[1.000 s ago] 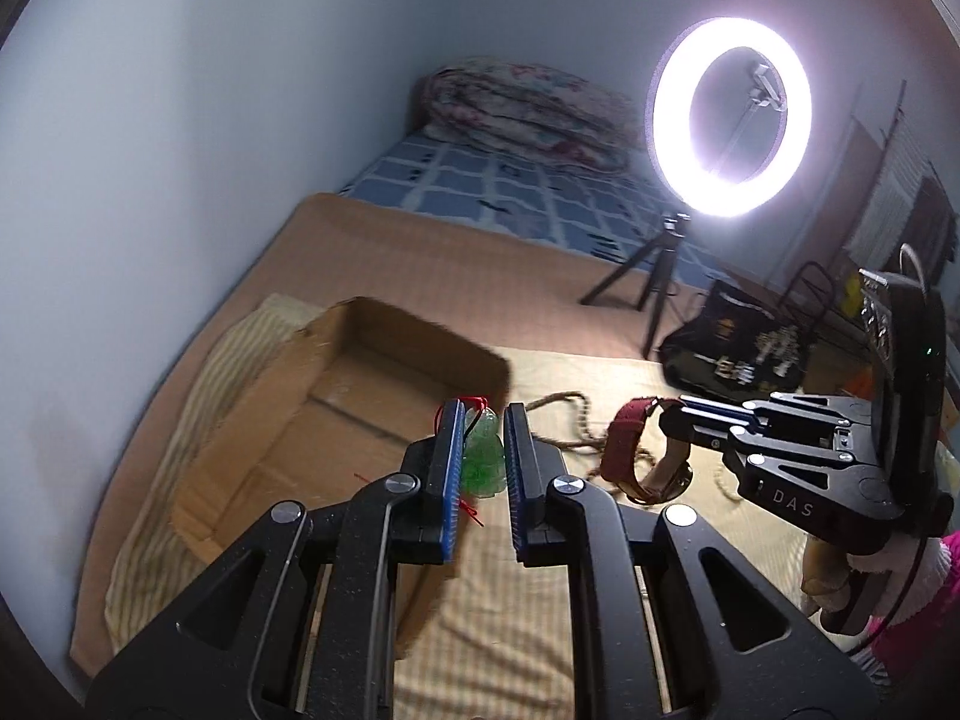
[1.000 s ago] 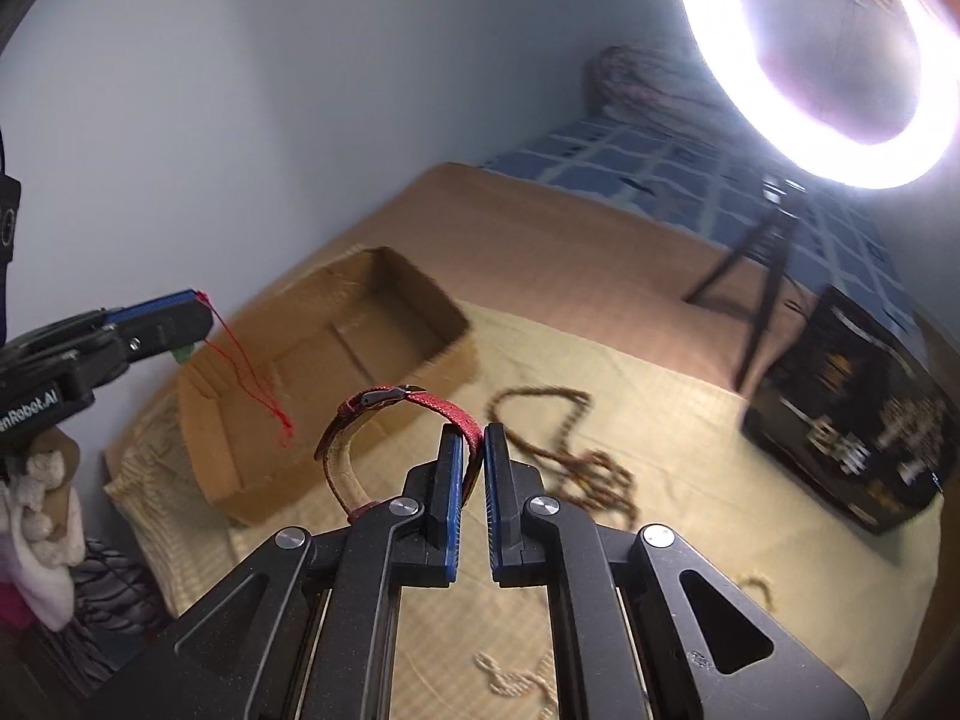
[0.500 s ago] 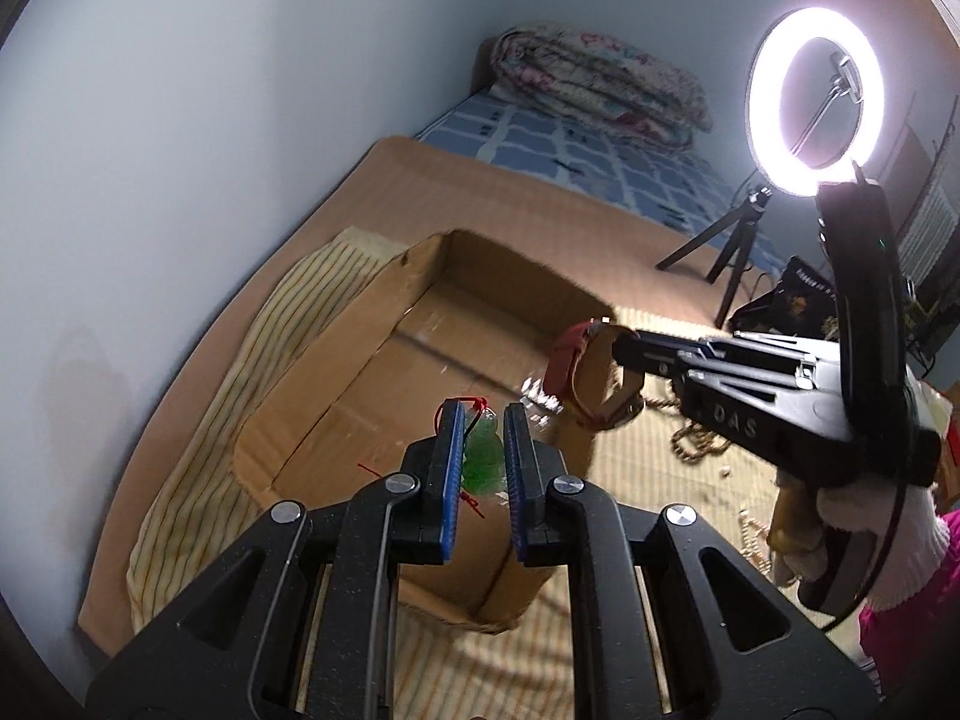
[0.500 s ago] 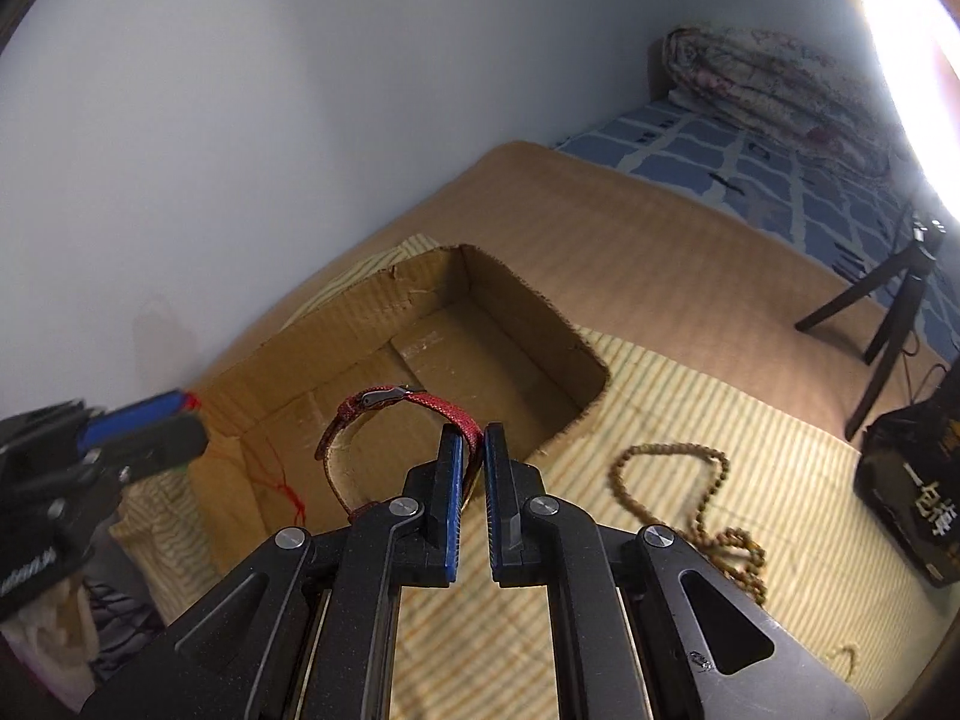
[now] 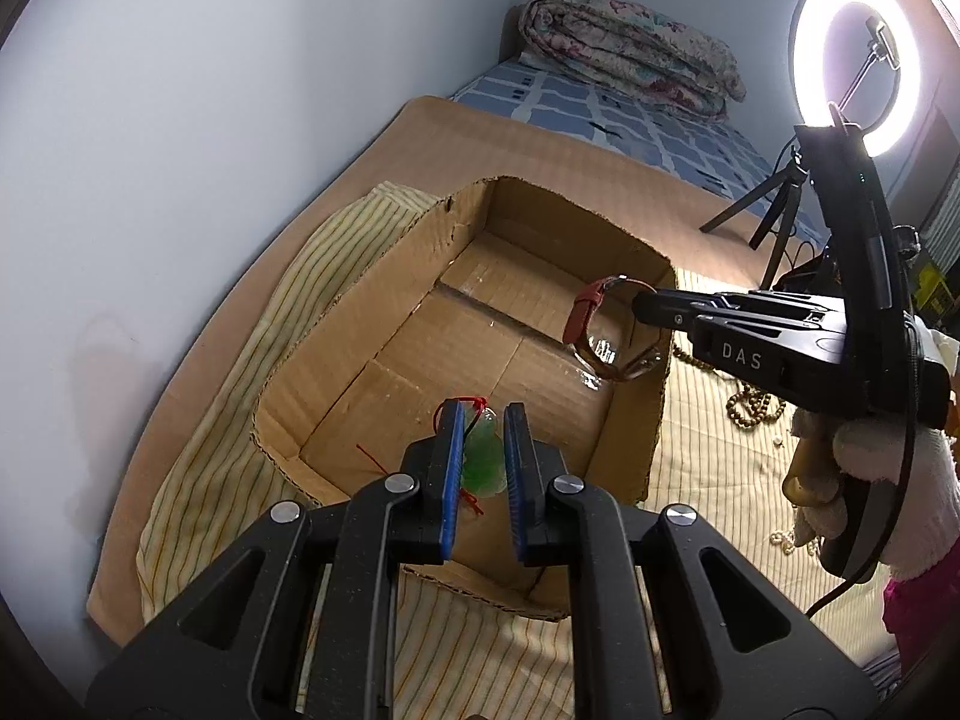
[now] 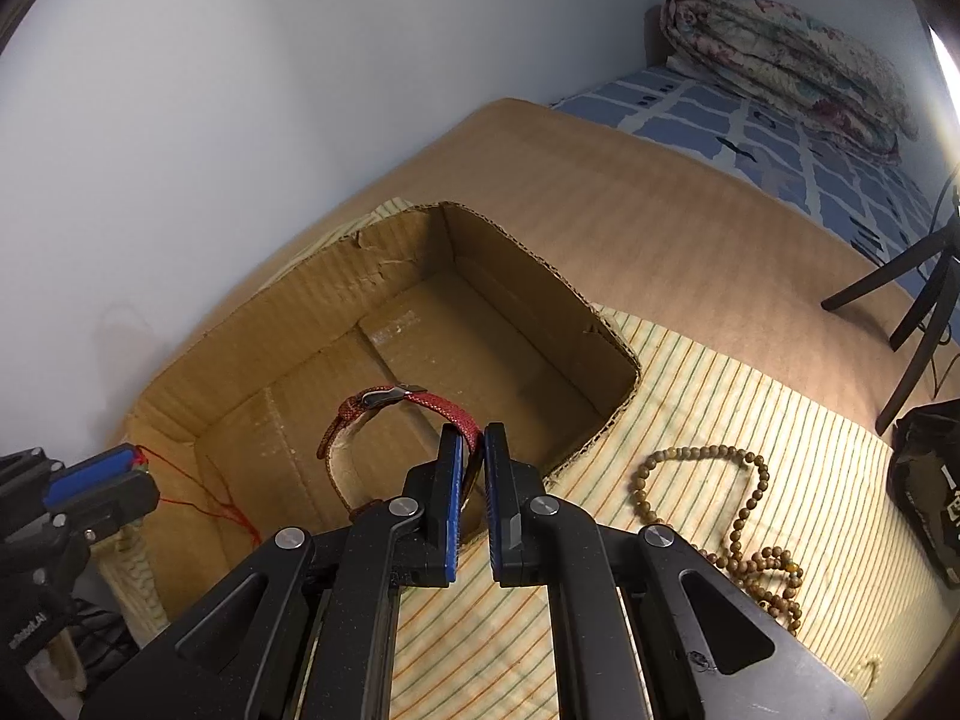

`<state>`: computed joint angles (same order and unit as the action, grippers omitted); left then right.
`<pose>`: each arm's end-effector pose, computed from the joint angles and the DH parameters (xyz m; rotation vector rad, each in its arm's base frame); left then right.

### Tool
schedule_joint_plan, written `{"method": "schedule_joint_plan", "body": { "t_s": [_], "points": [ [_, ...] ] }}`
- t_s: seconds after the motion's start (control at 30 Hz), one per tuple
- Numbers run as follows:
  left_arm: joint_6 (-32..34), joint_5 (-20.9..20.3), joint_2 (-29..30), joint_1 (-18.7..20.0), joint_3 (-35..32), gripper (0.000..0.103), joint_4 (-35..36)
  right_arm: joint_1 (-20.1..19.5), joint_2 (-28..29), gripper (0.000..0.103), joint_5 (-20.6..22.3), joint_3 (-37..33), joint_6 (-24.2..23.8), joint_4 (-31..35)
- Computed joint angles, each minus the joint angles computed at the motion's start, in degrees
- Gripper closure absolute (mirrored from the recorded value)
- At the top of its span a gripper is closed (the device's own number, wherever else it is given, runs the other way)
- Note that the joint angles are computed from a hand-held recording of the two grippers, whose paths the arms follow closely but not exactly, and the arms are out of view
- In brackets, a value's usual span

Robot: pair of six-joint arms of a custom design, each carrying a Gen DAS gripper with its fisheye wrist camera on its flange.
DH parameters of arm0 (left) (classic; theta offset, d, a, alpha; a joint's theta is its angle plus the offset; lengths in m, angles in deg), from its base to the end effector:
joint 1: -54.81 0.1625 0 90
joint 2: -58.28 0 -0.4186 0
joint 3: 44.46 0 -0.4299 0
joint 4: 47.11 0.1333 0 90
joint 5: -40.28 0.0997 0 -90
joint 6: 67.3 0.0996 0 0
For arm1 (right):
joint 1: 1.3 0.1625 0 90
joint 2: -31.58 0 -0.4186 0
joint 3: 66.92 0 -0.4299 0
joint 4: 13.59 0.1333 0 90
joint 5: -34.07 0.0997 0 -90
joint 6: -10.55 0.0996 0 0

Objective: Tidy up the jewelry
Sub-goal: 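Open the left tool dropping the pendant while the right tool releases the watch into the box, then move both tools back toward the pearl necklace and blue bangle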

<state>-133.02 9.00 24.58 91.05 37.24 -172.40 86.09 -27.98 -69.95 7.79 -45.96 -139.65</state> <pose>-0.4530 -0.6029 0.0029 -0.0949 2.2692 -0.9742 0.0747 -0.7588 0.3564 1.1857 -2.4691 0.2734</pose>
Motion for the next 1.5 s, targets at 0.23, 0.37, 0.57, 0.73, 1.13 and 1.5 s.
{"method": "schedule_joint_plan", "body": {
  "t_s": [0.23, 0.37, 0.57, 0.73, 1.13, 1.5],
  "points": [
    [-0.44, 0.28, 0.51, -0.14, -0.79, 0.084, 2.06, -0.28, -0.05, 0.091, 1.2, -0.26, -0.05, 0.55],
    [-1.76, 1.27, 0.64, -0.36, -1.05, 0.053, 3.42, -0.08, -0.33, 0.075, 1.45, 0.06, -0.28, -0.56],
    [-1.45, 1.61, 0.73, -0.62, -1.2, 0.052, 3.21, 0.0, -1.3, 0.052, 2.41, 0.54, -0.26, -2.28],
    [-0.81, 2.1, 1.18, -1.17, -1.59, 0.051, 3.42, -0.05, -2.33, 0.048, 2.36, 0.91, -0.36, -2.8],
    [2.76, 3.97, 2.76, -3.4, -3.13, 0.051, 1.15, -0.85, -6.99, 0.042, 2.51, 3.38, -1.19, -4.2],
    [13.67, 1.02, 8.16, -4.77, -8.57, 0.037, -6.09, -5.09, -13.47, 0.03, 3.04, 3.32, -2.86, -2.66]
  ]
}}
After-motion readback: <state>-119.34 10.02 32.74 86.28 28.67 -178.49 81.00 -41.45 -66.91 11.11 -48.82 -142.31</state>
